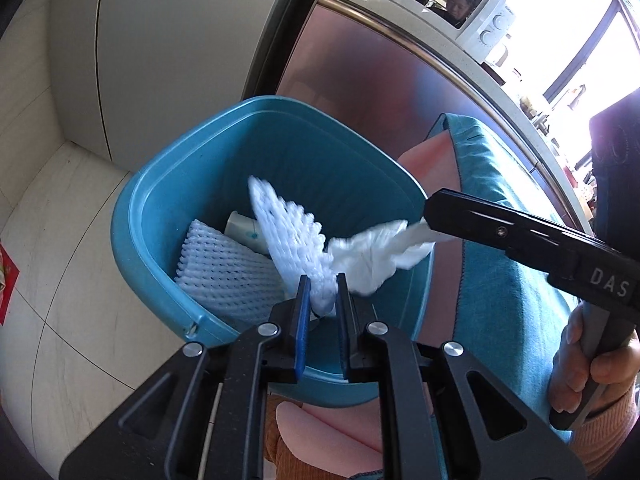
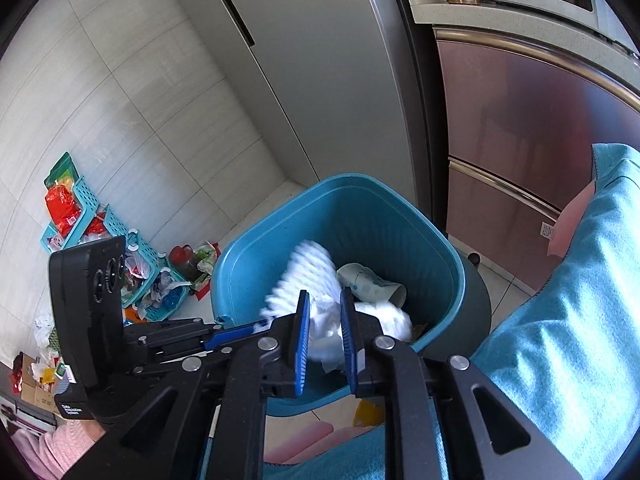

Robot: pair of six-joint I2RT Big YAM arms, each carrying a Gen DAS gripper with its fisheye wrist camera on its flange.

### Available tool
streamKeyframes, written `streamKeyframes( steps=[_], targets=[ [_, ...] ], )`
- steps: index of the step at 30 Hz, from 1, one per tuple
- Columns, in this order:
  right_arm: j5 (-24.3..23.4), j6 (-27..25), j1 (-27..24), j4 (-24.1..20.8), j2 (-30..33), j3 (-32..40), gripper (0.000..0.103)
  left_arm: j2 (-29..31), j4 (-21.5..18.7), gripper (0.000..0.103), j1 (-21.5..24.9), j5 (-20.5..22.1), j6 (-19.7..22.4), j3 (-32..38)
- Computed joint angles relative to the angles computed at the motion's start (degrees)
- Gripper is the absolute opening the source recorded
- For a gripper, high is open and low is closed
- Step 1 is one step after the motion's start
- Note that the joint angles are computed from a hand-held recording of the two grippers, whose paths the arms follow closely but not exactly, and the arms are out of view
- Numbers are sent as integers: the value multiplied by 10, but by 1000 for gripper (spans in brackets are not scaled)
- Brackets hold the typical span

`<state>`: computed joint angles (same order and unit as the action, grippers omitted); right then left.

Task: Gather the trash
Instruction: 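Lower the foam net and tissue into the bin and open both tools, then move both open tools back over the orange peels and clear wrapper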

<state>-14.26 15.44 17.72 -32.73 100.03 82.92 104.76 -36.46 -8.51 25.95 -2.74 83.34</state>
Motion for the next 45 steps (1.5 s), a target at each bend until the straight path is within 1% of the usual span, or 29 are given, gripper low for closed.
streamKeyframes(
  steps=[6,9,12,14,19,21,24,26,27,29,32,34,36,39,42,45],
  targets=[
    [-4,5,-3,10,-8,-12,15,-7,15,14,-2,-7,1,-12],
    [-8,4,-7,16,-16,-22,15,-16,28,18,-3,-9,-2,-22],
    [-14,4,-10,24,-27,-34,16,-29,42,22,-2,-1,-3,-33],
    [-14,5,-12,34,-40,-48,18,-40,54,24,-2,2,-2,-41],
    [-12,3,-14,58,-82,-87,21,-72,73,25,-7,7,10,-61],
    [-10,4,-14,69,-102,-105,22,-87,79,26,-10,15,17,-70],
    [-7,4,-17,87,-137,-136,24,-113,94,32,-17,25,29,-87],
    [-2,5,-20,99,-163,-159,31,-130,101,35,-22,37,35,-98],
    [0,6,-22,103,-176,-171,32,-138,105,36,-26,47,38,-104],
    [4,8,-26,110,-204,-194,33,-152,108,40,-35,56,45,-113],
    [18,19,-34,120,-251,-235,36,-169,107,44,-55,72,61,-126],
    [22,27,-43,124,-282,-261,38,-180,104,44,-71,81,70,-134],
    [36,33,-52,120,-315,-287,41,-186,97,46,-90,94,80,-140],
    [63,46,-67,109,-377,-330,41,-193,86,46,-122,106,100,-147],
    [93,57,-90,81,-442,-367,41,-199,71,46,-159,119,117,-153],
    [116,69,-124,51,-506,-399,42,-200,55,46,-198,131,132,-156]
  ],
)
